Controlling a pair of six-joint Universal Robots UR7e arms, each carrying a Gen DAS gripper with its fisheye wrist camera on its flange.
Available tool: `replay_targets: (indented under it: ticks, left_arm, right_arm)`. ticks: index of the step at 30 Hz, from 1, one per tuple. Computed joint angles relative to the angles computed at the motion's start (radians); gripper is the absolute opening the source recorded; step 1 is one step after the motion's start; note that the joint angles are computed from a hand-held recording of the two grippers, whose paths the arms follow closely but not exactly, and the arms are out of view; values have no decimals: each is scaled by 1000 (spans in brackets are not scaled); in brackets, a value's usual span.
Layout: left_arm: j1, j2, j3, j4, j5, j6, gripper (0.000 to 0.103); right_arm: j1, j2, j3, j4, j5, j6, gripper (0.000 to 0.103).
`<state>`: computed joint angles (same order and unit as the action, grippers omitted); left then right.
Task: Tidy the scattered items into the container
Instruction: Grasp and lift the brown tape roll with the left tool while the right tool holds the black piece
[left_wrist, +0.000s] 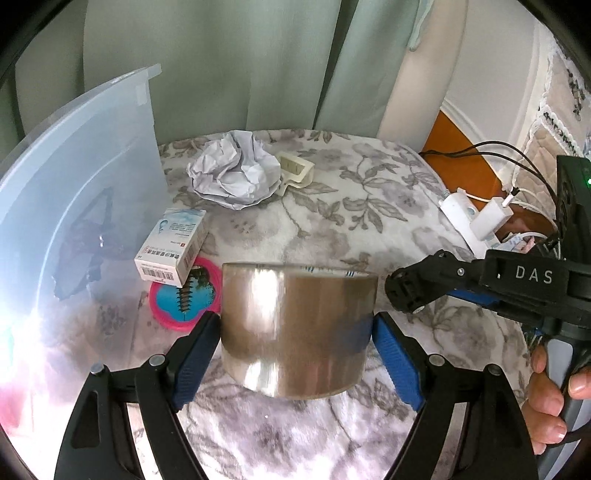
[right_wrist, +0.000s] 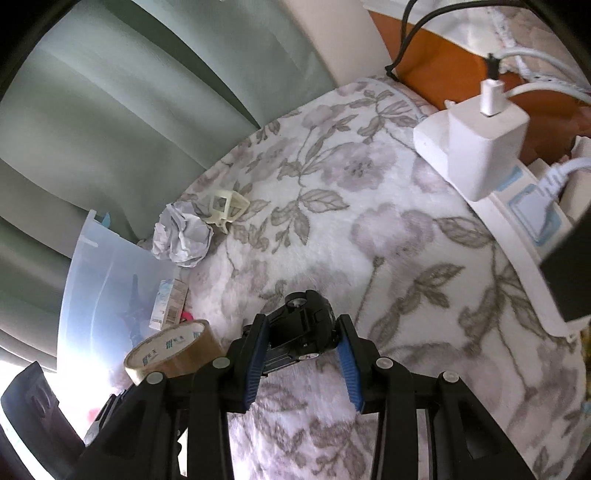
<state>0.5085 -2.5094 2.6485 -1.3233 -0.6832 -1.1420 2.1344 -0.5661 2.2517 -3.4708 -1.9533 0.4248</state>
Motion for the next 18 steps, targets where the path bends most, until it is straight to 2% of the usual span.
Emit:
replay_targets:
  ticks: [6, 11, 18]
  left_arm:
    - [30, 29, 3, -53, 8, 27, 85]
    - [97, 92, 22, -211, 35, 136, 85]
    - [208, 208, 49, -483, 26, 291, 86]
  right_arm:
    - [3, -9, 10, 0, 1, 4, 40]
    - [0, -16, 17, -3, 6, 3, 40]
    - [-9, -12, 17, -5, 14, 1, 40]
